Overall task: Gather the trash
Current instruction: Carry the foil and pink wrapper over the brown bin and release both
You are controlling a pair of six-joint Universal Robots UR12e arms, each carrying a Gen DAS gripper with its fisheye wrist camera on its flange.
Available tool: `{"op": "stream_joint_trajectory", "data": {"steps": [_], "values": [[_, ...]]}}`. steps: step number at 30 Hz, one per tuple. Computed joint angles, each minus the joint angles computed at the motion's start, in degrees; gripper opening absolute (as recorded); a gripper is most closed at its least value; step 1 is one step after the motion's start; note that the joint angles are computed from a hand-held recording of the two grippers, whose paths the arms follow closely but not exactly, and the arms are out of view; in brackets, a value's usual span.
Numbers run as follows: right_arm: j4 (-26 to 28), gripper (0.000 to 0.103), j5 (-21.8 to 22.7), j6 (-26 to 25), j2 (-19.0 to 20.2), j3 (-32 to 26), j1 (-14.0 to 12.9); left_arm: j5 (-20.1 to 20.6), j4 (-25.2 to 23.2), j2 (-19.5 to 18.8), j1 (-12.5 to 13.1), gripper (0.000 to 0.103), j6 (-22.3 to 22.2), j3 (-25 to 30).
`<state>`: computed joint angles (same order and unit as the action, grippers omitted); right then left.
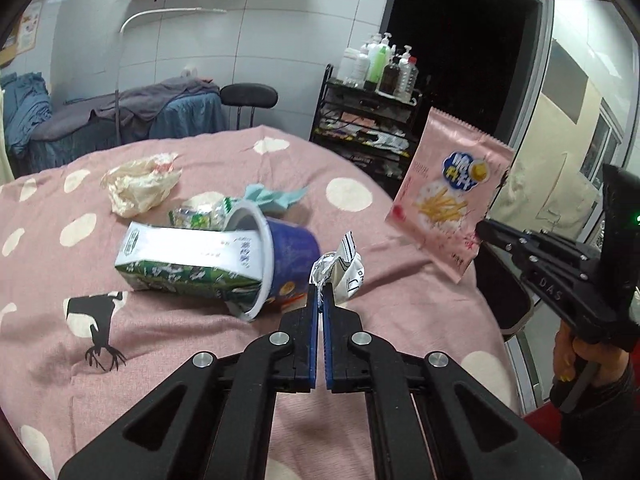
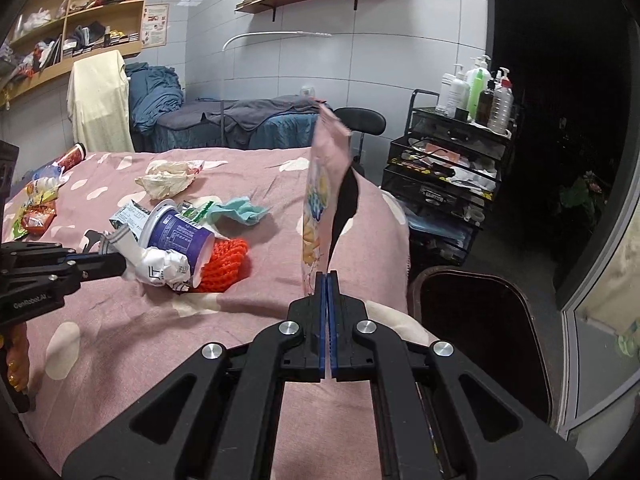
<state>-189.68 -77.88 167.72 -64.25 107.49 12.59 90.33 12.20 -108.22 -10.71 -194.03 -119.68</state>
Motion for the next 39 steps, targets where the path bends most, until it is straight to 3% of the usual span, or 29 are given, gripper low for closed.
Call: {"op": "stream_joint_trajectory", "data": {"steps": [11,17,24,33,34,36,37,38,39], "values": [[-3.8,0.002,-3.0,2.8,-1.7,2.3,-2.3,-3.2,1.8,-2.2,-1.9,0.003,4.2,4.1],[-4.6,0.002,-7.0,4.6,-2.1,3.0,-3.8,-5.3,1.8,-3.8,-3.0,0.003,6.6,6.7],[-1.4,0.002,-12.6,7.0,-0.6,1.9,-5.6,-9.0,0.2,-5.4,-3.7,0.003,8.0,9.5],[4.1,0.003,-13.5,13.4,1.9,1.1,-7.6,-12.2,-3.3,-6.8,-4.4,0.003,9.0,12.0],[4.0,0.006,-13.5,13.9,2.0,1.3,-7.8,-12.6,-3.8,-6.9,-4.6,0.003,9.2,12.3],[3.7,0.023,-14.4,14.9,2.1,1.7,-7.9,-13.7,-5.6,-7.4,-4.8,0.003,9.9,13.3],[2.8,0.047,-14.9,15.6,2.0,2.2,-8.0,-13.9,-6.2,-7.6,-5.0,0.003,10.1,13.7],[1.8,0.062,-15.4,16.1,2.0,2.4,-8.0,-14.4,-7.3,-8.0,-5.2,0.003,10.6,14.4],[1.0,0.062,-15.7,16.4,1.9,2.8,-8.1,-14.7,-8.2,-8.2,-5.4,0.003,10.9,14.9]]}}
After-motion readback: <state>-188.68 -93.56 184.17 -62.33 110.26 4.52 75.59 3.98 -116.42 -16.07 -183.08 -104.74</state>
